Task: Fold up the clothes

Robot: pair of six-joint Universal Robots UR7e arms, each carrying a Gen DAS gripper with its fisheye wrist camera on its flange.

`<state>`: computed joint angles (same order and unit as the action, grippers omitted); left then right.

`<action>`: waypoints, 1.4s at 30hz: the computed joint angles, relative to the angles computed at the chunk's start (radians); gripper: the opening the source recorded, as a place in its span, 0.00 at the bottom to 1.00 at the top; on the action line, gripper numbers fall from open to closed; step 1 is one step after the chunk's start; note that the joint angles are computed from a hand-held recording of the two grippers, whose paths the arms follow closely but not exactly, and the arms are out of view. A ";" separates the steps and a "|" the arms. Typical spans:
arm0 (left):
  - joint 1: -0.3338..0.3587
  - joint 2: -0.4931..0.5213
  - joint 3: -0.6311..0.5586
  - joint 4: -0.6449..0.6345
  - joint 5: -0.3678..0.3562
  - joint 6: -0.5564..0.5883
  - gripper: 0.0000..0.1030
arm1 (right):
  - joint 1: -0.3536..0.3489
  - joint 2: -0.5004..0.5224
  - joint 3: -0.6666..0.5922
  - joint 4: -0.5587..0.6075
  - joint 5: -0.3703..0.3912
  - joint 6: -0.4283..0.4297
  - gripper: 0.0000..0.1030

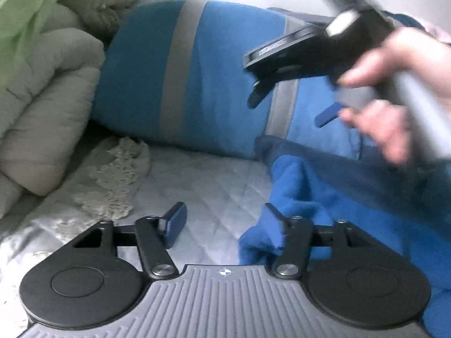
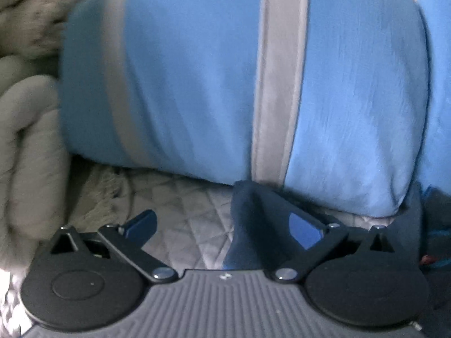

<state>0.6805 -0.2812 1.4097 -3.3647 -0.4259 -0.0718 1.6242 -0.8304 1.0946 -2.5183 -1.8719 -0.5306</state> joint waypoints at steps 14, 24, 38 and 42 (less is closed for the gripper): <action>0.113 -0.108 0.090 0.045 -0.432 -0.219 0.58 | -0.382 -0.619 0.664 -0.264 0.404 -0.272 1.00; 0.123 -0.032 -0.033 0.263 -0.281 -0.287 0.62 | -0.560 -0.667 0.675 -0.223 0.453 -0.238 1.00; 0.110 0.024 -0.094 0.339 -0.161 -0.262 0.75 | -0.578 -0.654 0.675 -0.217 0.385 -0.380 1.00; 0.099 0.006 -0.077 0.402 -0.133 -0.323 0.76 | -0.597 -0.677 0.652 -0.231 0.455 -0.275 1.00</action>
<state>0.7796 -0.2754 1.3326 -2.9631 -0.5589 -0.3947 1.0273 -1.5070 1.7461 -2.7491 -1.4172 -0.8056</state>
